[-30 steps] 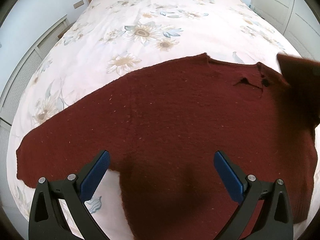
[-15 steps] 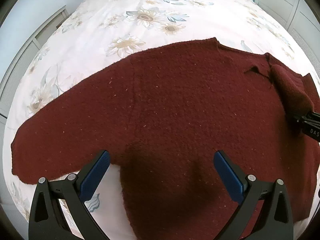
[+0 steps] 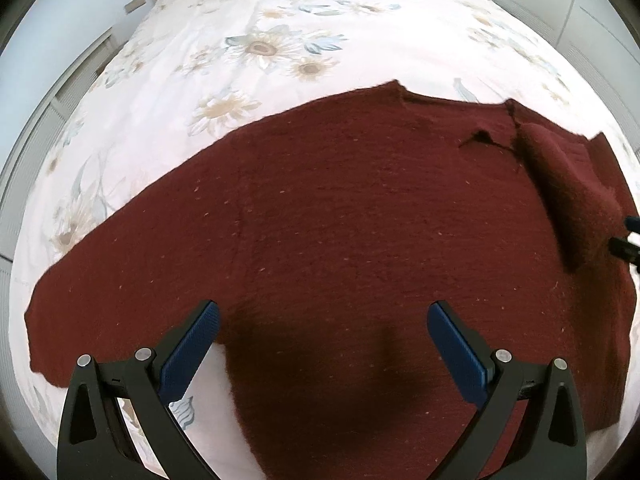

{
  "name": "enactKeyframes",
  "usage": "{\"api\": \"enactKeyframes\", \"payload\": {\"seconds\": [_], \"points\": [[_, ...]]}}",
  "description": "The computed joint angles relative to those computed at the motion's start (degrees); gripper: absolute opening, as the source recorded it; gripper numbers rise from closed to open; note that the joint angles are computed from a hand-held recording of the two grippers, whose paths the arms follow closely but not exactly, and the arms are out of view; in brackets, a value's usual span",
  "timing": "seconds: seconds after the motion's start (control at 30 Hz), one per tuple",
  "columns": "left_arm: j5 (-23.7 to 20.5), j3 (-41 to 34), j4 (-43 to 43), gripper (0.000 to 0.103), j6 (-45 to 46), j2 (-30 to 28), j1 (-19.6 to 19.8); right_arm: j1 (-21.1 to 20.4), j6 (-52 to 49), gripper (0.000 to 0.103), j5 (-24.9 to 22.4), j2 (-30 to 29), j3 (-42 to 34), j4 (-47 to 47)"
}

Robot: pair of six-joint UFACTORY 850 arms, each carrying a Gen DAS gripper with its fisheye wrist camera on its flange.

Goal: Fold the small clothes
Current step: 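Carry the held sleeve across the sweater body and open the right gripper, then grasp the other sleeve cuff with the left gripper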

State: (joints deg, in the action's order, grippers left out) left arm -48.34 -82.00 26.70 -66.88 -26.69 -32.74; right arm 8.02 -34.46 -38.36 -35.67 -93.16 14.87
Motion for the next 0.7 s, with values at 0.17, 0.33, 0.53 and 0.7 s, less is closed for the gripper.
{"api": "enactKeyframes", "payload": {"seconds": [0.17, 0.33, 0.53, 0.7], "points": [[0.90, -4.46, -0.70, 0.102, 3.60, -3.13, -0.50, -4.14, 6.43, 0.080, 0.79, -1.90, -1.23, -3.94], [0.77, -13.96, -1.31, 0.102, 9.78, -9.12, -1.74, -6.63, 8.12, 0.080, 0.25, -3.55, -2.26, -3.55], [-2.43, -30.08, -2.43, 0.102, 20.15, -19.16, -3.87, -6.62, 9.10, 0.080, 0.66, -4.28, -2.11, -2.91], [-9.85, -50.09, -5.02, 0.102, 28.40, -31.46, -5.09, -6.36, 9.92, 0.080, 0.33, -5.73, -3.21, -2.74]]}}
